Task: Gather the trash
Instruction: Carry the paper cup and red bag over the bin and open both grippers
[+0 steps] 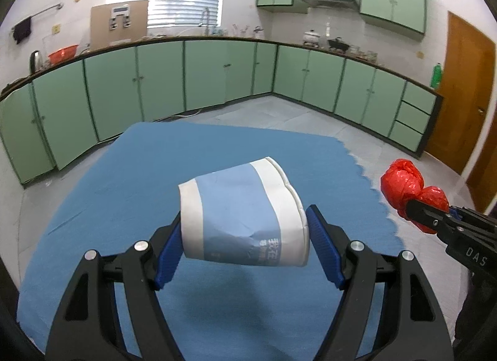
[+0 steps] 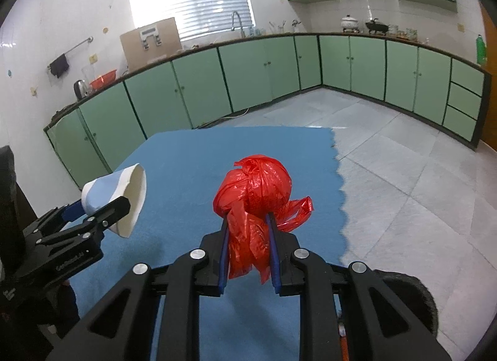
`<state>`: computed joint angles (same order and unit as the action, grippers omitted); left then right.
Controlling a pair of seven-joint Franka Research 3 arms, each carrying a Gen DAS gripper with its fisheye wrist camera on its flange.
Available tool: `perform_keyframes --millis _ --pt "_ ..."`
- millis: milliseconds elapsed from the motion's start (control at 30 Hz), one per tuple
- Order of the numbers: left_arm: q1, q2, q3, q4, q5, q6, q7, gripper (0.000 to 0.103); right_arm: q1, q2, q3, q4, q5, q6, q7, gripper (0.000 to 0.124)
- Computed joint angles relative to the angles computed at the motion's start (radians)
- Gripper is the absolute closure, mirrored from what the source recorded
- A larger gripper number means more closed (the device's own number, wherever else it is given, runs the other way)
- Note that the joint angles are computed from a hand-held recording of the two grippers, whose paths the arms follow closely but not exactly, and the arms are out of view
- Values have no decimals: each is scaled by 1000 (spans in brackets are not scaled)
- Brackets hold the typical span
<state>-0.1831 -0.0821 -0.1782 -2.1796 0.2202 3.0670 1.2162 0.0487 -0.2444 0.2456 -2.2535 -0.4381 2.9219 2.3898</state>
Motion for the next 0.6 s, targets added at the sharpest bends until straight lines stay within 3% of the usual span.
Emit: perform_keyframes --millis 233,600 --pt "-115 -20 15 -4 -193 15 177 31 -40 -138 9 -101 38 -12 -7 103" --pt "-266 -28 17 -15 -340 63 333 31 -163 -359 66 -246 135 -40 -45 103"
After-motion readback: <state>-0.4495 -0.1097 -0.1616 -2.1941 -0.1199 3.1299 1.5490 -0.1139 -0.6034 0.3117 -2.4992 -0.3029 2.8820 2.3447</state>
